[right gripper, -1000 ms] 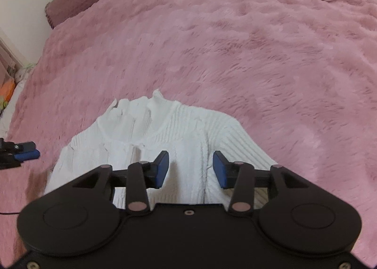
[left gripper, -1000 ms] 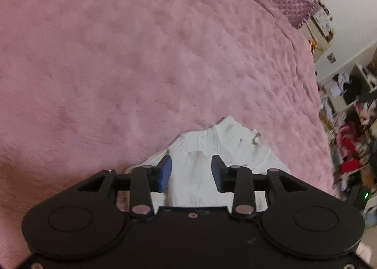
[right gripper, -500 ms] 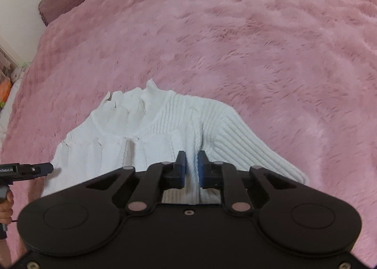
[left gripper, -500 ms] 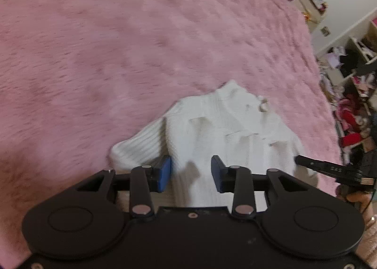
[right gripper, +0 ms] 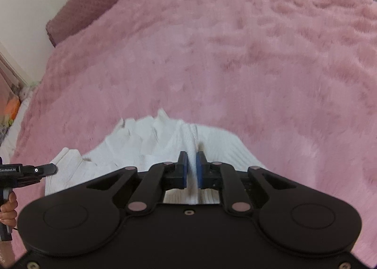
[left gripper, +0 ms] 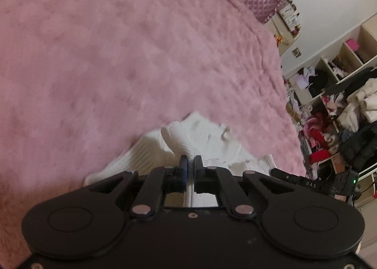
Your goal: Fold small clothes
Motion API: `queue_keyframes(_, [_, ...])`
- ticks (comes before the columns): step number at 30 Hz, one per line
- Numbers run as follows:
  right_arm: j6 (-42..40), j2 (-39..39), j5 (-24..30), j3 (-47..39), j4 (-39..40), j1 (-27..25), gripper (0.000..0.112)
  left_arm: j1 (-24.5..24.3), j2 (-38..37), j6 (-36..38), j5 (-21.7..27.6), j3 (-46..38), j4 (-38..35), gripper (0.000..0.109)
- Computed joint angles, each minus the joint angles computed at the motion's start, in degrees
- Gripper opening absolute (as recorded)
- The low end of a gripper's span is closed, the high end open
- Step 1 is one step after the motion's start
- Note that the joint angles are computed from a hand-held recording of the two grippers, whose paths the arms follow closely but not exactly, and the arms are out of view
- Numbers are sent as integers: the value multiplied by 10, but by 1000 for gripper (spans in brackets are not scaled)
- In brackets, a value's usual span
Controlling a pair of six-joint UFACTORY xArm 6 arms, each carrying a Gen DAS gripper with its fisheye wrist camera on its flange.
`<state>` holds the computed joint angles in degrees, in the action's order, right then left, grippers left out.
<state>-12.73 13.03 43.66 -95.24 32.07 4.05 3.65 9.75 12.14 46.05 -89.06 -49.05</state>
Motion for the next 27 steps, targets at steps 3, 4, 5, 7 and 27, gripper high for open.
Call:
queue_keyframes(3, [15, 11, -27, -15, -18, 2, 8, -2, 12, 9, -19, -16, -19, 2])
queue_keyframes(4, [18, 17, -29, -22, -13, 0, 8, -2, 15, 13, -21, -21, -27, 2])
queue_keyframes(5, [24, 24, -28, -31, -13, -2, 8, -2, 19, 12, -23, -26, -27, 2])
queue_keyframes(7, [43, 38, -27, -45, -31, -3, 8, -6, 32, -13, -26, -42, 5, 2])
queue_keyframes(27, [-71, -27, -123, 57, -26, 32, 48, -40, 10, -39, -92, -4, 101, 26])
